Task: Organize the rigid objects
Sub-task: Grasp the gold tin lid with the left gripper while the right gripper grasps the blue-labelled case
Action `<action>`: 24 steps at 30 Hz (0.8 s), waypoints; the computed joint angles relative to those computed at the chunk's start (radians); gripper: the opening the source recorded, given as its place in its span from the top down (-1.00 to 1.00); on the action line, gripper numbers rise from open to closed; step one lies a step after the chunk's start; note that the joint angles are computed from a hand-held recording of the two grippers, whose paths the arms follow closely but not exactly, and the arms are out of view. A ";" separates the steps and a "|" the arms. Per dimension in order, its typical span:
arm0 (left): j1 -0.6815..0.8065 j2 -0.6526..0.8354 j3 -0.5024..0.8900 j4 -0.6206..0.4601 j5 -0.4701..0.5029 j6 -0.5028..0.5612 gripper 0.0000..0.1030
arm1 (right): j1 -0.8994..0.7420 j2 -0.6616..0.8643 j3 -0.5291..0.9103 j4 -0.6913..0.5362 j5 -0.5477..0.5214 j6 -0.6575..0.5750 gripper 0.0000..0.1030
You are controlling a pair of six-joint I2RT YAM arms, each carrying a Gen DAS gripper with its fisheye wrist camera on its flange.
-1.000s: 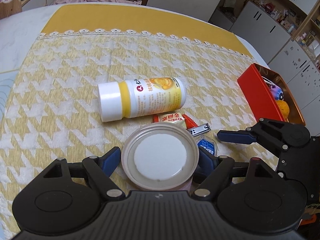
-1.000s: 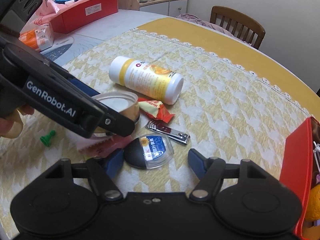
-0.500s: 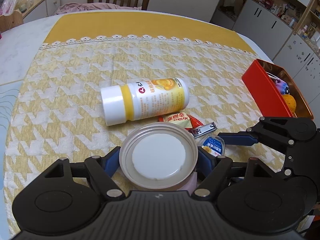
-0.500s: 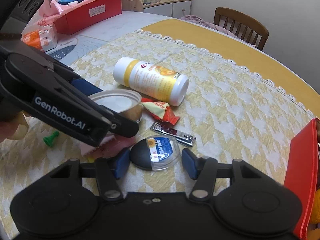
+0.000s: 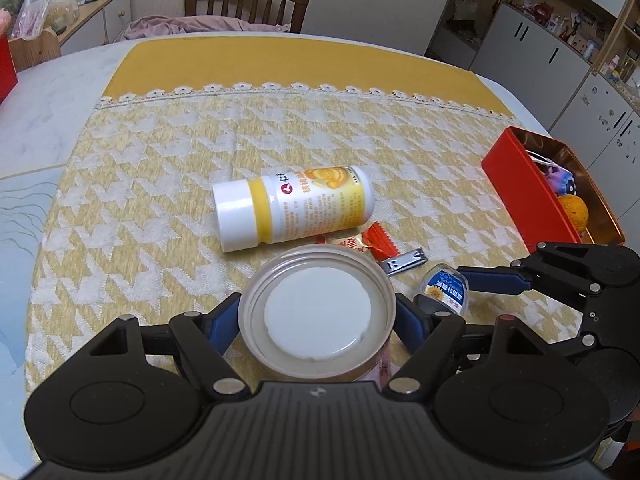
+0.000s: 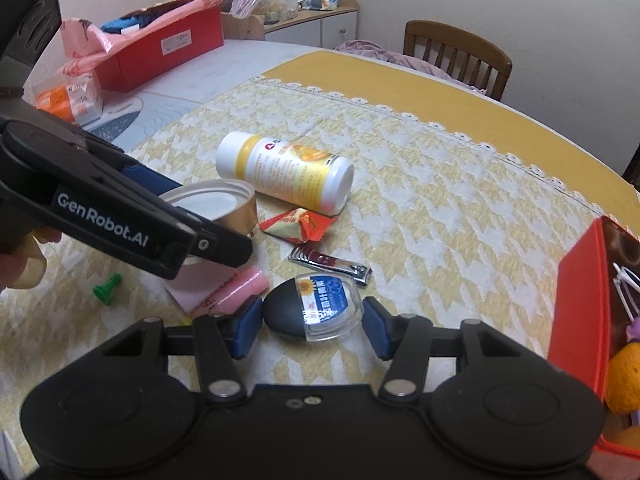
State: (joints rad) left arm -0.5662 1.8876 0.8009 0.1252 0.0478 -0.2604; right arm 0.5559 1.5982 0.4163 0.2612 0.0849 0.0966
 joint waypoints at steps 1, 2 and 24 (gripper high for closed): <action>-0.003 -0.012 -0.006 -0.001 0.000 -0.002 -0.53 | 0.000 -0.021 -0.008 -0.009 0.000 0.006 -0.03; -0.007 -0.024 -0.011 -0.003 -0.001 -0.003 -0.53 | 0.001 -0.044 -0.016 -0.020 0.004 0.010 -0.03; -0.192 -0.172 0.077 -0.171 -0.084 -0.077 -0.53 | -0.233 -0.736 -0.103 -0.530 -0.076 -0.042 -0.03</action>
